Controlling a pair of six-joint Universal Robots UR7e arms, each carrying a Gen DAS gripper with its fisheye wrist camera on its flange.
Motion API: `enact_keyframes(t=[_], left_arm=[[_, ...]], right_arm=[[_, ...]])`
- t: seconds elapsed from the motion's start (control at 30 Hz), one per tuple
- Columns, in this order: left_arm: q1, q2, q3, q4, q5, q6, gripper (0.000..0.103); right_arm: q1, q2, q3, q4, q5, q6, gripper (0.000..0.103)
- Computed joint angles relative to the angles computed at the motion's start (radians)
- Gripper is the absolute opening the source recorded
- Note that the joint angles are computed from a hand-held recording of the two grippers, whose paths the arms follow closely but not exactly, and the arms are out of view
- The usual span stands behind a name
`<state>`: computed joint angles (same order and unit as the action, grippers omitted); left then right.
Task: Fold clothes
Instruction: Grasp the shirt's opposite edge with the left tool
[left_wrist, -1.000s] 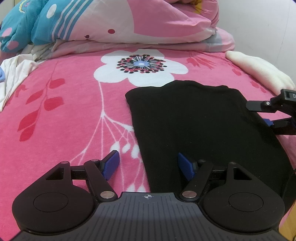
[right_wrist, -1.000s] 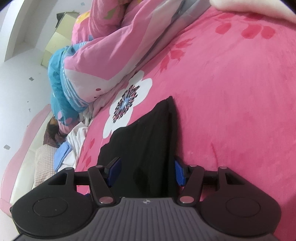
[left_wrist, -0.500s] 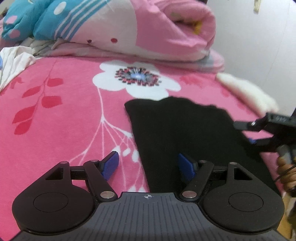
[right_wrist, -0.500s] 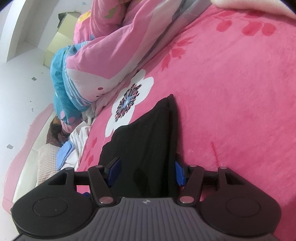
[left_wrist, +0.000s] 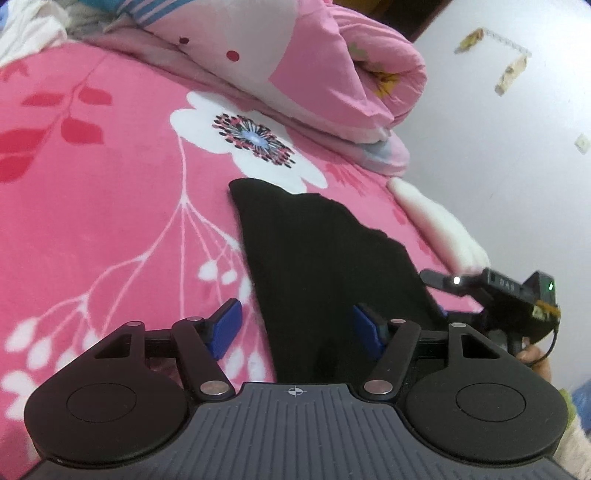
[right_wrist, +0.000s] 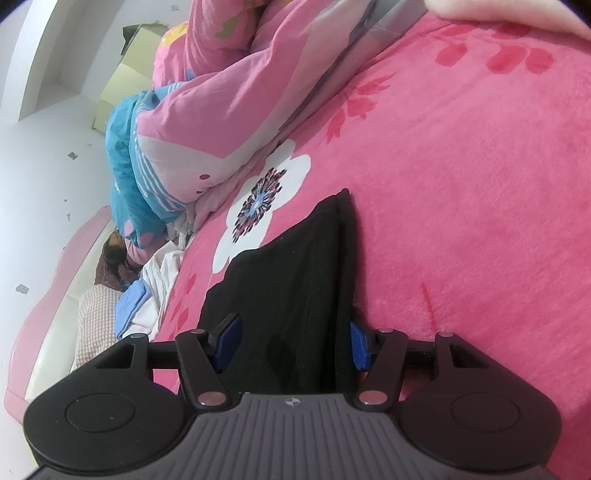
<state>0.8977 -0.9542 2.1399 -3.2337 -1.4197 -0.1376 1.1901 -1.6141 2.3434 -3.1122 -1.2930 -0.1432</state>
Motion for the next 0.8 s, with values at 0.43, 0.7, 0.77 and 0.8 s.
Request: enact_keyframes(t=[0.43, 0.7, 0.77, 0.8], left_arm=[[0.076, 0.105, -0.178, 0.088, -0.128, -0.044, 0.066], [0.090, 0.157, -0.232, 0.065, -0.152, -0.036, 0.067], [0.092, 0.168, -0.246, 0.063, -0.156, -0.033, 0.068], [0.093, 0.175, -0.254, 0.063, -0.157, -0.029, 0.068]], right_arm=[[-0.009, 0.000, -0.006, 0.020, 0.021, -0.028, 0.061], [-0.010, 0.004, -0.015, 0.035, 0.025, -0.034, 0.061], [-0.008, 0.006, -0.018, 0.038, 0.023, -0.030, 0.061], [-0.008, 0.007, -0.020, 0.039, 0.022, -0.028, 0.061]])
